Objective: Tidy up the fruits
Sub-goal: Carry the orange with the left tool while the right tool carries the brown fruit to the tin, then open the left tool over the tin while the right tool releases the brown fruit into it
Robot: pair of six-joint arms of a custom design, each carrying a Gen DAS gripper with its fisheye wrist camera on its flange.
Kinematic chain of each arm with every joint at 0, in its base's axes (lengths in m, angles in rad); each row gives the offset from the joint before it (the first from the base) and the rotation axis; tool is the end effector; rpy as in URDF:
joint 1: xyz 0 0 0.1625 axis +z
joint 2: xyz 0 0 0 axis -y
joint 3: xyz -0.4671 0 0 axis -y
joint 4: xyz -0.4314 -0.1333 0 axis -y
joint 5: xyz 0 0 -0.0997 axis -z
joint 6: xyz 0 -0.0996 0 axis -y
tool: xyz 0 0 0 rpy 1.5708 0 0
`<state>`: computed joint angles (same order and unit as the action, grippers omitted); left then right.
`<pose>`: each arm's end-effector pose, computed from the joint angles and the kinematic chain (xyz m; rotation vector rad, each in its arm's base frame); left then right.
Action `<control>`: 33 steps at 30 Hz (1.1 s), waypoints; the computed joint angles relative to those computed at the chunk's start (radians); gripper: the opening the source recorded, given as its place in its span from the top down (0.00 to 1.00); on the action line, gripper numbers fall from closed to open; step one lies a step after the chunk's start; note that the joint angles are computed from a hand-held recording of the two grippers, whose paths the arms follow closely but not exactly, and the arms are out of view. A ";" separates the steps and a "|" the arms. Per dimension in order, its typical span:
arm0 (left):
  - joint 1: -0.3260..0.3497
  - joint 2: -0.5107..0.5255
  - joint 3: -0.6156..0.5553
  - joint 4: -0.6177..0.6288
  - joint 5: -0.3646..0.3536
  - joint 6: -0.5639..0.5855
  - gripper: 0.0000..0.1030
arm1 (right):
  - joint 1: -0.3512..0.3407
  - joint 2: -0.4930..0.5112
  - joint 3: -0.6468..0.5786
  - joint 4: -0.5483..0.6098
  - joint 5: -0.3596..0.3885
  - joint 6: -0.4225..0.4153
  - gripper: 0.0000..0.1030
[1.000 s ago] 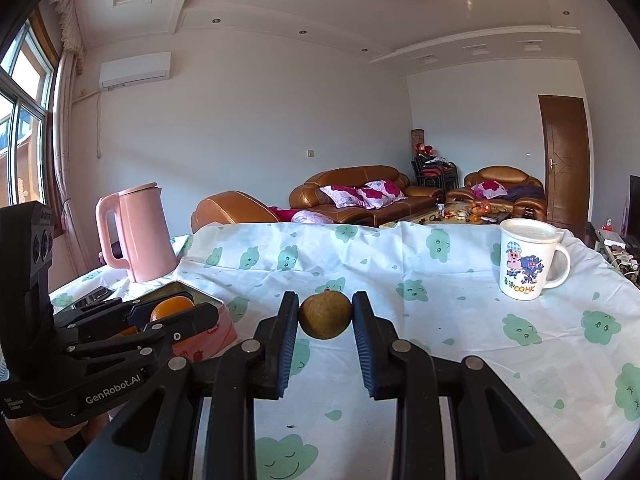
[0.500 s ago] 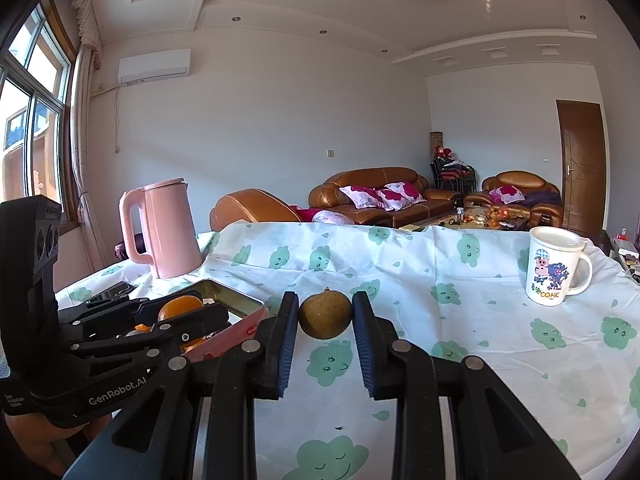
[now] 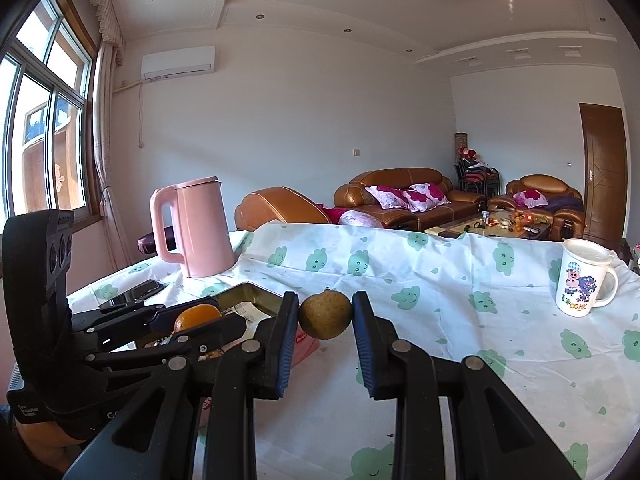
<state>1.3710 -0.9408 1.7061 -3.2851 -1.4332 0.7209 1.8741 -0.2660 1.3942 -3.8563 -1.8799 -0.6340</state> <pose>0.0002 -0.7393 0.2646 1.0365 2.2904 -1.2023 0.3260 -0.6968 -0.0514 0.8274 -2.1508 1.4184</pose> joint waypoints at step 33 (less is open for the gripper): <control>0.106 -0.034 -0.102 0.079 0.135 -0.049 0.66 | 0.052 0.142 -0.219 0.381 -0.033 -0.030 0.71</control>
